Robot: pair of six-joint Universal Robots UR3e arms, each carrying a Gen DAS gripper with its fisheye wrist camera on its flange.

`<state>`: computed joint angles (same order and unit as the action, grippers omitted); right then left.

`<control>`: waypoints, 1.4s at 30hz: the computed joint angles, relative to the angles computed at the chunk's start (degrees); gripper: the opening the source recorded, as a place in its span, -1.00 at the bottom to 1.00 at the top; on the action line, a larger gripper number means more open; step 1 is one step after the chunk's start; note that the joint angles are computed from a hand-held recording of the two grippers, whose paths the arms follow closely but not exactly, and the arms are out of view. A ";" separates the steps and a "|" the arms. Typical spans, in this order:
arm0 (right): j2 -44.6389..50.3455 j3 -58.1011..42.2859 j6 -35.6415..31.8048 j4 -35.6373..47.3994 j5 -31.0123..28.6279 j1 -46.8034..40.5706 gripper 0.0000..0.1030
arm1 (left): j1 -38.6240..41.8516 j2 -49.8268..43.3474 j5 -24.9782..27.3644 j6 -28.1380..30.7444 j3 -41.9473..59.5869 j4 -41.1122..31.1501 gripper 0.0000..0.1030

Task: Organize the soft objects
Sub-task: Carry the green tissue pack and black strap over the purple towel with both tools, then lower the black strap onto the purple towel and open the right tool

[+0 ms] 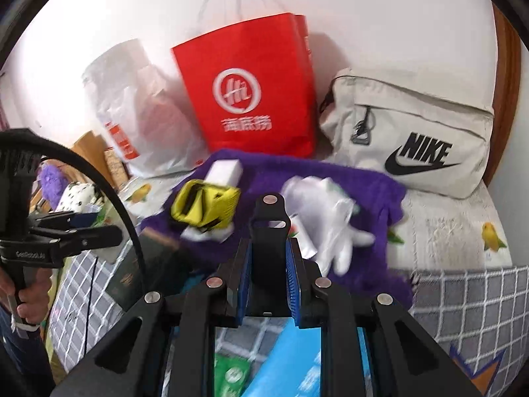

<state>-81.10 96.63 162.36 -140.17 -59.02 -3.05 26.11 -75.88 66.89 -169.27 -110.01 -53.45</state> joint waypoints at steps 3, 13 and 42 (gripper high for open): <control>5.58 -5.56 1.34 -1.35 -2.58 0.20 -0.60 | -1.66 -5.38 1.09 -1.83 3.54 1.89 0.38; 23.77 -27.73 5.22 3.53 -6.74 1.02 -0.60 | -5.09 -22.69 2.78 -6.70 16.80 5.88 0.38; 38.42 -44.05 -0.30 16.81 -12.55 3.71 -0.59 | -10.04 -35.75 1.39 -9.30 28.05 3.90 0.38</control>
